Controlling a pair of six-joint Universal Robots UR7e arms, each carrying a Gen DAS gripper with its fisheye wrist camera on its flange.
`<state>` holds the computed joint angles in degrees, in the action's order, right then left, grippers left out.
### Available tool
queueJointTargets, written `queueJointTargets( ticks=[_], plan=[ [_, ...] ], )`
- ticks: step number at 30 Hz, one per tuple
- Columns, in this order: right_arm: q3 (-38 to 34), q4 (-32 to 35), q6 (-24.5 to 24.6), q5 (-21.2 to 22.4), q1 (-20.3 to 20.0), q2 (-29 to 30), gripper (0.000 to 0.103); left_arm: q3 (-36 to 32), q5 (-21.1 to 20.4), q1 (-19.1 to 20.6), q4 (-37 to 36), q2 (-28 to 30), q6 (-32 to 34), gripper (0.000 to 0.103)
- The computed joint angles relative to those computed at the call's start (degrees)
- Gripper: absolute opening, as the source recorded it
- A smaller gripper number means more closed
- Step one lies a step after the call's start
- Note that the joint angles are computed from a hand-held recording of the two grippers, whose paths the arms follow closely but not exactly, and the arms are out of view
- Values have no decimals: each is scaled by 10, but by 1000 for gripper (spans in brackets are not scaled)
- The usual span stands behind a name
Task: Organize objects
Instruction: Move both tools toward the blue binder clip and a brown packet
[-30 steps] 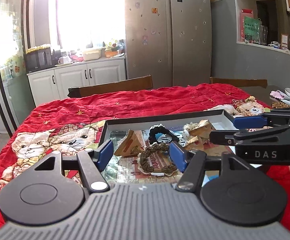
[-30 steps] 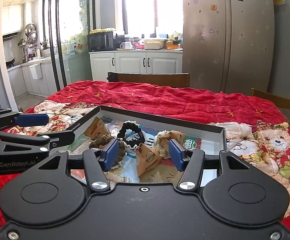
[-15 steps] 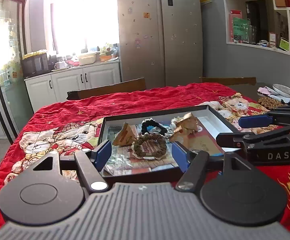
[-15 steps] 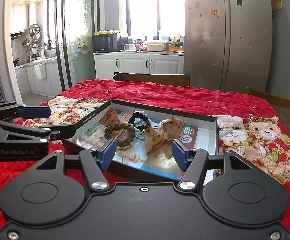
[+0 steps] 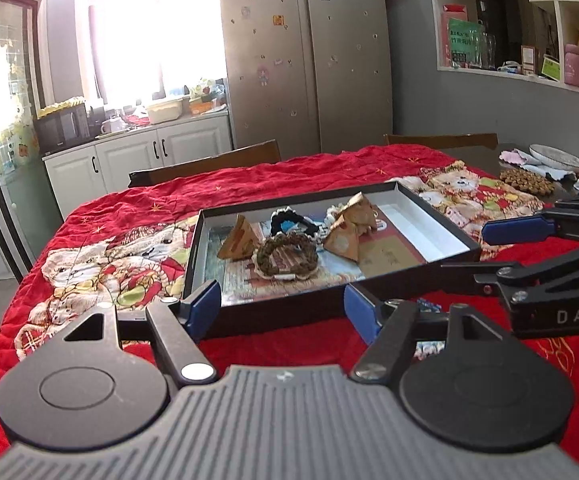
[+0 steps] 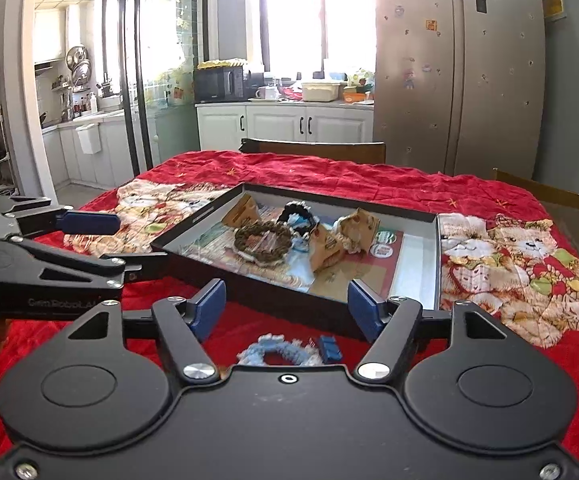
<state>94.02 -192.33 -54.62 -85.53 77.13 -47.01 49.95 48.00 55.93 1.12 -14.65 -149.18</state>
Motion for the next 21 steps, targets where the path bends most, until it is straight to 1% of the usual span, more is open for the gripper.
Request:
queueJointTargets(
  ticks=[3,8,13,16,21],
  plan=[
    [16,-13,-2,-2,-2,-2,67,3,-3,1,6,1,-5,80],
    [37,-36,-8,-3,-11,-1,67,-16,-9,5,39,17,-27,80],
    [49,-29,-23,2,-21,1,67,-44,-10,11,76,37,-47,80],
    [52,-30,-31,-3,-22,7,67,-60,-11,15,90,48,-52,80],
    [47,-20,-28,-17,-22,18,67,-83,0,21,115,63,-64,80]
  ],
)
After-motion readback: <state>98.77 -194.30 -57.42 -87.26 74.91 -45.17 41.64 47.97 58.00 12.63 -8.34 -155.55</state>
